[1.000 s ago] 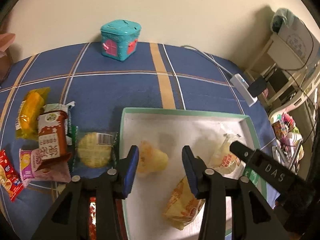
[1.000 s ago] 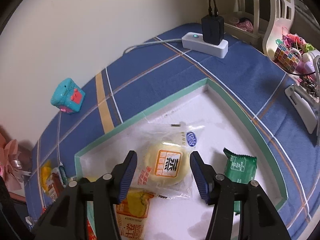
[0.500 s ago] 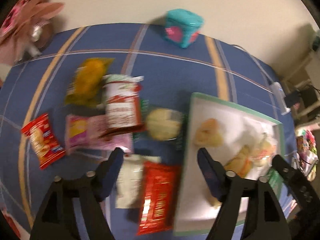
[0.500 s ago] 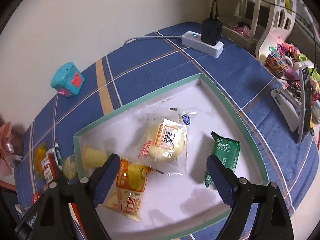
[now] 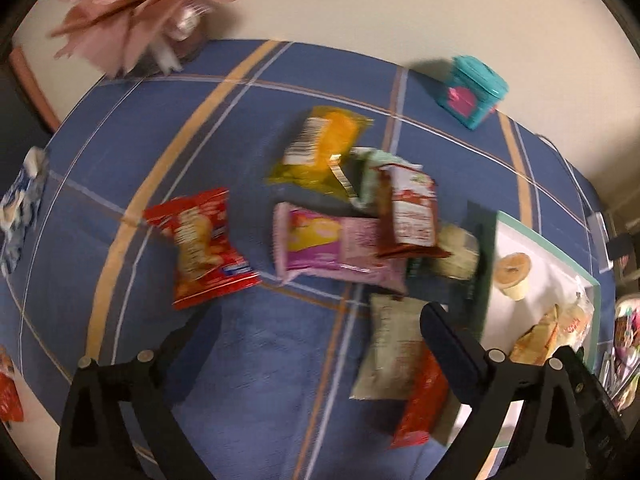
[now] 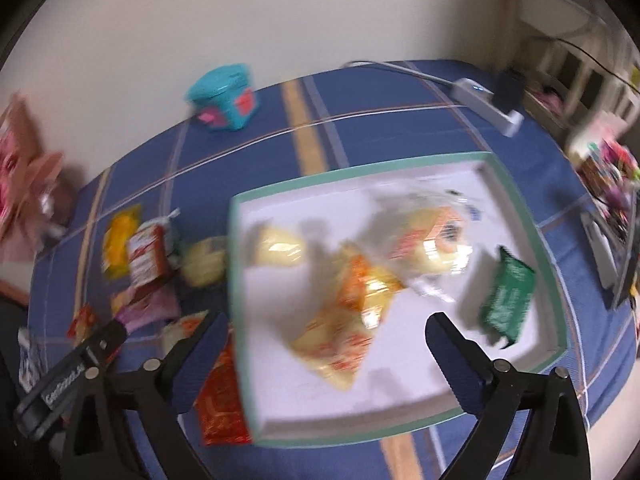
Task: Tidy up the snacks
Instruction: 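Withdraw both tools from the tray back over the snack pile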
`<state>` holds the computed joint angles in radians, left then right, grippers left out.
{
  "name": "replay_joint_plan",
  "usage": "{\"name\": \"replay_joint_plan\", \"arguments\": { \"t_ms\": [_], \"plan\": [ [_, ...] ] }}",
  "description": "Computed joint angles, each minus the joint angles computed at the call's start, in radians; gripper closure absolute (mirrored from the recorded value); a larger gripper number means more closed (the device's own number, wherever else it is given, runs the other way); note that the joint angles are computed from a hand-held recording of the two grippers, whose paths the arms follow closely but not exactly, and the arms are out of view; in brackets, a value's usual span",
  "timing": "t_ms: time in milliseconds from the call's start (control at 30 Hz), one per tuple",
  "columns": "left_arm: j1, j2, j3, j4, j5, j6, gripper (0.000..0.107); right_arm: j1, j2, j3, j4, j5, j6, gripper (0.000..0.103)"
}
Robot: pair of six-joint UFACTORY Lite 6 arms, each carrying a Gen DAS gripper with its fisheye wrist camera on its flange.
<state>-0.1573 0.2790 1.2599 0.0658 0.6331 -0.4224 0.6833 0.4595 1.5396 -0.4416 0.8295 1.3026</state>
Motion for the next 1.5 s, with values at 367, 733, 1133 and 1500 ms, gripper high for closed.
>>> {"name": "replay_joint_plan", "arguments": {
  "t_ms": [367,733,1133,1500],
  "plan": [
    [0.193,-0.073,-0.123,-0.099,0.007,0.082,0.007,0.107,0.227,0.316,0.131,0.019,-0.19,0.0],
    [0.2,-0.086,-0.161,-0.175,-0.003,0.15,0.007,0.096,0.298,0.358,0.281,-0.043,-0.312,0.0],
    [0.185,-0.091,-0.149,-0.154,-0.012,0.111,0.007,0.074,0.288,0.308,0.403,-0.14,-0.412,0.0],
    [0.198,-0.057,-0.131,-0.25,-0.003,0.202,0.007,0.049,0.341,0.295,0.481,-0.147,-0.45,0.0]
  ]
}}
